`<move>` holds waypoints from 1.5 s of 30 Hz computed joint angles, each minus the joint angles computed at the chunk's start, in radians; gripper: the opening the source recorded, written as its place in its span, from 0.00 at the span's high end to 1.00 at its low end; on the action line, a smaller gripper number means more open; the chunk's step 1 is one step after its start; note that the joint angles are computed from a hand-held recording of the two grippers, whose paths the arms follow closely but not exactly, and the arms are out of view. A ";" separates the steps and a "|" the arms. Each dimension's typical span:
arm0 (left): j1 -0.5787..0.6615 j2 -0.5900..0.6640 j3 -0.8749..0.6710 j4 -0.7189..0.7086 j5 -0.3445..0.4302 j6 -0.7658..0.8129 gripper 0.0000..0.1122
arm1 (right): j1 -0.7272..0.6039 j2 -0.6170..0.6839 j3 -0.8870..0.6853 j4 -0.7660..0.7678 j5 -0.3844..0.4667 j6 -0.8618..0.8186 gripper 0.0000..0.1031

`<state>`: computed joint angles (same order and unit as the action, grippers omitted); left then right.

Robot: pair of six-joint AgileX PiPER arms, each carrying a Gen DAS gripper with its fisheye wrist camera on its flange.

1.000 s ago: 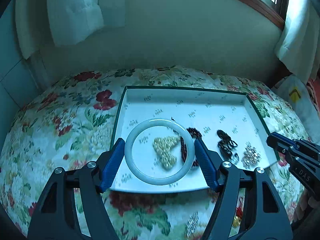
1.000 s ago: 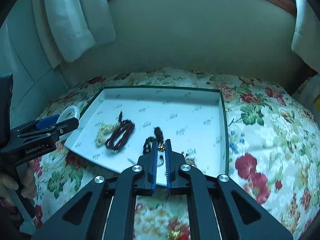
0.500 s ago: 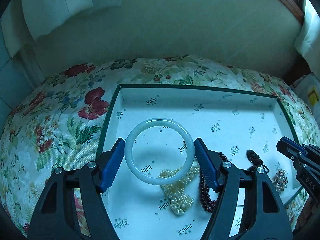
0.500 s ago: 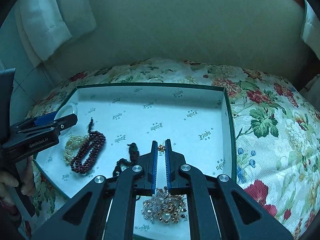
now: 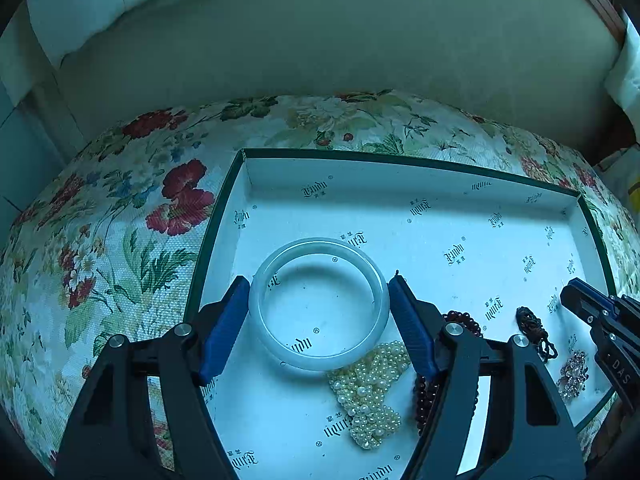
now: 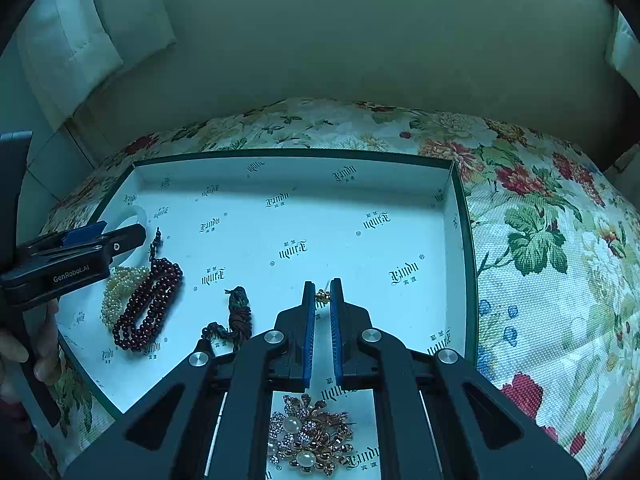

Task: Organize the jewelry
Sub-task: 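Carry jade bangle and gold bead into the green box and open both grippers, then lift both grippers out and move toward the silver rhinestone brooch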

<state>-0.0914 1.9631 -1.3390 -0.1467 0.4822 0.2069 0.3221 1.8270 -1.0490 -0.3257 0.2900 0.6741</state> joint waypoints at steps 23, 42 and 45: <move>0.024 -0.207 0.208 -0.121 -0.057 0.144 0.35 | 0.062 -0.186 0.116 -0.194 0.019 0.223 0.55; 0.071 -0.493 0.542 -0.273 -0.030 0.347 0.35 | 0.283 -0.393 0.348 -0.323 0.133 0.500 0.55; 0.082 -0.518 0.577 -0.281 -0.027 0.360 0.35 | 0.314 -0.416 0.376 -0.333 0.150 0.543 0.55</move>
